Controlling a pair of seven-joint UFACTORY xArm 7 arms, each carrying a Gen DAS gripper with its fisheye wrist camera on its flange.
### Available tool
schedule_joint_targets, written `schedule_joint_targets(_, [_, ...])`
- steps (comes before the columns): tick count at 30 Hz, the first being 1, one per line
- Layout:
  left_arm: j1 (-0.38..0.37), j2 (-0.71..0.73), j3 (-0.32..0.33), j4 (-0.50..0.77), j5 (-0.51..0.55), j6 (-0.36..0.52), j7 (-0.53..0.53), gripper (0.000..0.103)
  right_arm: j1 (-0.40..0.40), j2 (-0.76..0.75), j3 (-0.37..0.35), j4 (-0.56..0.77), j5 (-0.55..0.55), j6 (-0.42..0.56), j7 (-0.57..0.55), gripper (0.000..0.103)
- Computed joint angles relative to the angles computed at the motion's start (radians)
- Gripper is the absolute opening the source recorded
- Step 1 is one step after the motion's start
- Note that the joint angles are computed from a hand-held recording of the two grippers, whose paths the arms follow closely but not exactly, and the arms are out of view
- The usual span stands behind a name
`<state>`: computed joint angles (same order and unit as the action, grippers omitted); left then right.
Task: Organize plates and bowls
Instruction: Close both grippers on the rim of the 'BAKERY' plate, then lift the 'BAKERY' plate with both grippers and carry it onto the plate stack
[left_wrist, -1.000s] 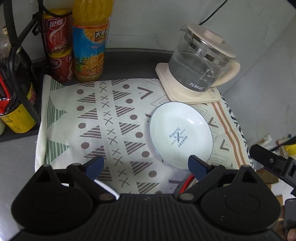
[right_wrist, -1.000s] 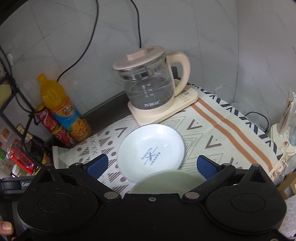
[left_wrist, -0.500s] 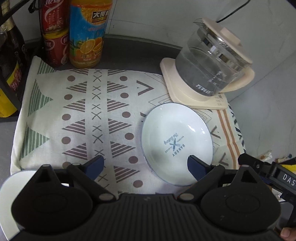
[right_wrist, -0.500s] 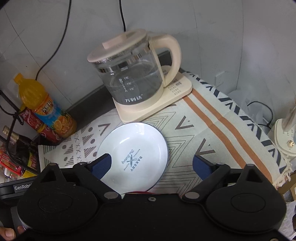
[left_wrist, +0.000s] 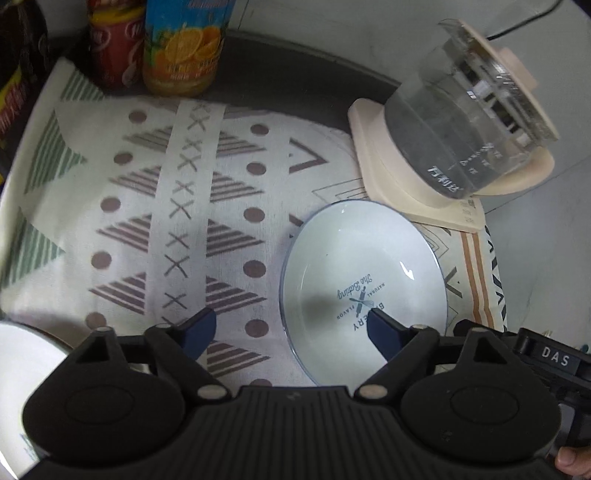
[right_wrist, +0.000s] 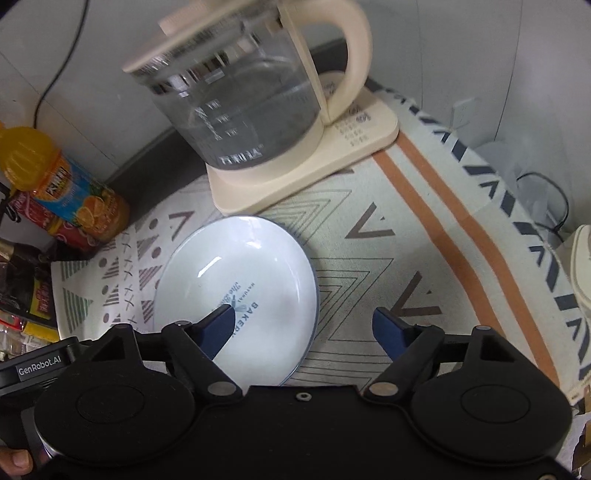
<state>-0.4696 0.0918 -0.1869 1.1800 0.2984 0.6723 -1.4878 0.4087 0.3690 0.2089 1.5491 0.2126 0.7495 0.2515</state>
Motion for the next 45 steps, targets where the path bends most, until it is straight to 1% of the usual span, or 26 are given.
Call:
schedule_joint_targets(1, [0.003, 0.004, 0.001, -0.004, -0.014, -0.01, -0.001, 0.073, -0.006, 0.018, 0.004, 0.019, 0.01, 0.017, -0.01, 0.07])
schedule_joint_targets(3, [0.008, 0.012, 0.002, -0.012, -0.049, -0.026, 0.003, 0.064, -0.014, 0.052, 0.008, 0.058, 0.025, 0.051, -0.027, 0.067])
schedule_joint_targets(4, [0.009, 0.013, 0.003, -0.018, -0.06, -0.034, -0.001, 0.06, -0.016, 0.068, 0.009, 0.076, 0.03, 0.068, -0.032, 0.063])
schedule_joint_targets(5, [0.01, 0.014, 0.004, -0.024, -0.067, -0.045, -0.005, 0.058, -0.018, 0.083, 0.01, 0.093, 0.034, 0.083, -0.038, 0.062])
schedule_joint_targets(6, [0.011, 0.014, 0.005, -0.029, -0.073, -0.052, -0.007, 0.053, -0.019, 0.098, 0.011, 0.11, 0.039, 0.097, -0.044, 0.061])
schedule_joint_targets(8, [0.013, 0.018, 0.006, -0.038, -0.09, -0.069, -0.006, 0.049, -0.019, 0.123, 0.012, 0.138, 0.044, 0.12, -0.053, 0.057])
schedule_joint_targets(10, [0.014, 0.024, 0.006, -0.041, -0.107, -0.076, -0.004, 0.043, -0.018, 0.148, 0.013, 0.167, 0.048, 0.143, -0.064, 0.052])
schedule_joint_targets(11, [0.015, 0.026, 0.007, -0.045, -0.117, -0.083, -0.001, 0.042, -0.018, 0.158, 0.014, 0.179, 0.052, 0.153, -0.068, 0.05])
schedule_joint_targets(13, [0.017, 0.03, 0.007, -0.054, -0.137, -0.102, 0.005, 0.036, -0.02, 0.18, 0.016, 0.204, 0.064, 0.177, -0.076, 0.043])
schedule_joint_targets(15, [0.018, 0.035, 0.009, -0.061, -0.152, -0.12, 0.008, 0.033, -0.02, 0.201, 0.017, 0.228, 0.071, 0.2, -0.078, 0.038])
schedule_joint_targets(16, [0.015, 0.035, 0.012, -0.062, -0.14, -0.125, -0.002, 0.032, -0.018, 0.211, 0.016, 0.241, 0.072, 0.211, -0.078, 0.036])
schedule_joint_targets(20, [0.015, 0.05, 0.017, -0.049, -0.135, -0.132, 0.01, 0.03, -0.012, 0.241, 0.015, 0.274, 0.072, 0.242, -0.088, 0.032])
schedule_joint_targets(25, [0.027, 0.067, 0.012, -0.055, -0.201, -0.187, 0.074, 0.014, -0.009, 0.256, 0.014, 0.291, 0.076, 0.24, -0.102, 0.029])
schedule_joint_targets(29, [0.016, 0.067, 0.02, -0.056, -0.192, -0.193, 0.063, 0.014, -0.002, 0.262, 0.01, 0.299, 0.068, 0.236, -0.102, 0.026])
schedule_joint_targets(30, [0.013, 0.065, 0.023, -0.057, -0.184, -0.195, 0.059, 0.013, -0.003, 0.26, 0.01, 0.294, 0.068, 0.232, -0.103, 0.024])
schedule_joint_targets(31, [0.009, 0.061, 0.027, -0.061, -0.167, -0.197, 0.05, 0.013, -0.003, 0.259, 0.008, 0.292, 0.066, 0.231, -0.1, 0.019])
schedule_joint_targets(32, [0.006, 0.056, 0.029, -0.064, -0.152, -0.199, 0.042, 0.013, -0.005, 0.254, 0.007, 0.283, 0.068, 0.225, -0.1, 0.017])
schedule_joint_targets(37, [0.008, 0.007, 0.035, -0.102, -0.084, -0.214, -0.002, 0.013, -0.03, 0.198, 0.027, 0.197, 0.119, 0.145, -0.124, 0.011])
schedule_joint_targets(40, [0.022, -0.017, 0.028, -0.114, -0.071, -0.224, -0.002, 0.013, -0.044, 0.162, 0.042, 0.155, 0.157, 0.098, -0.15, 0.008])
schedule_joint_targets(45, [0.037, -0.048, 0.016, -0.119, -0.035, -0.212, 0.0, 0.013, -0.031, 0.125, 0.041, 0.123, 0.16, 0.053, -0.161, 0.008])
